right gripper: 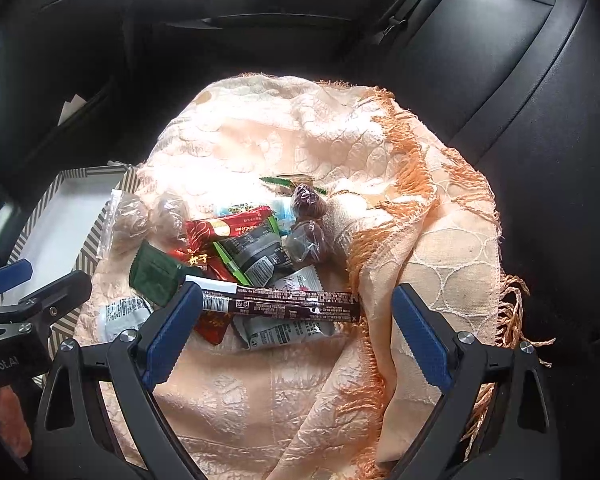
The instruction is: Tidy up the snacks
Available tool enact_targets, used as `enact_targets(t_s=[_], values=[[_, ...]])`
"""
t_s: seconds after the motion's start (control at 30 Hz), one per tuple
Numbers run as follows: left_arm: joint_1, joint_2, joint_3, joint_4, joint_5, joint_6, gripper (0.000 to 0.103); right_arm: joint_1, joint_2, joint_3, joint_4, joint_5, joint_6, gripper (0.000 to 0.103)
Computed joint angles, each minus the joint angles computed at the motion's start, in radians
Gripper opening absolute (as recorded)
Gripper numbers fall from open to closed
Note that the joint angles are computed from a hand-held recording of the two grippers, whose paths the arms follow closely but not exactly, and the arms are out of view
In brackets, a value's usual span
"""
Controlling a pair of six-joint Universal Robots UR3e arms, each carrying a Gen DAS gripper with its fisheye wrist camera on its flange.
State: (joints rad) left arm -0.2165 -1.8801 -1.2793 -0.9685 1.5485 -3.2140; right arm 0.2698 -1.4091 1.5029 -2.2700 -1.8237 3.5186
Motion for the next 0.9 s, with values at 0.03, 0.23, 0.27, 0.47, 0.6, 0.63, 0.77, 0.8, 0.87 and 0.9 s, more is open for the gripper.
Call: enact_targets(t_s=[0.03,0.23,0.27,0.47,0.6,0.63,0.77,0.8,0.87,0.9], values=[[0.0,0.0,0.0,0.0,-0.002,0.0,0.103,0.002,0.0,-0.002,0.003,-0.002,0.003,0.096],[-0.004,-0.003,-0.002,0.007,0.001,0.003,0.103,0.004,0.004,-0.007,0.012,0.001,0.008,0.096],[-0.003,-0.002,-0.003,0.007,-0.003,0.003,0.103,0.003,0.003,-0.002,0.009,0.003,0.008,0.096],[-0.001,0.003,-0.016,0.015,-0.017,0.004,0.103,-0.002,0.004,0.006,0.003,0.012,0.007,0.096],[0.0,0.003,-0.017,0.011,-0.022,-0.001,0.103,-0.003,0.003,0.014,0.001,0.018,0.006,0.096],[0.001,0.005,-0.02,0.014,-0.024,-0.001,0.103,-0.002,0.005,0.013,0.002,0.018,0.007,0.096],[0.003,0.006,-0.026,0.019,-0.026,-0.002,0.103,0.0,0.009,0.016,0.0,0.023,0.01,0.096],[0.002,0.006,-0.026,0.019,-0.026,-0.002,0.103,0.0,0.01,0.017,-0.001,0.022,0.01,0.096],[0.002,0.006,-0.028,0.02,-0.027,-0.003,0.103,0.001,0.012,0.018,0.0,0.023,0.011,0.096],[0.003,0.006,-0.029,0.022,-0.029,-0.004,0.103,0.001,0.013,0.018,0.001,0.024,0.011,0.096]])
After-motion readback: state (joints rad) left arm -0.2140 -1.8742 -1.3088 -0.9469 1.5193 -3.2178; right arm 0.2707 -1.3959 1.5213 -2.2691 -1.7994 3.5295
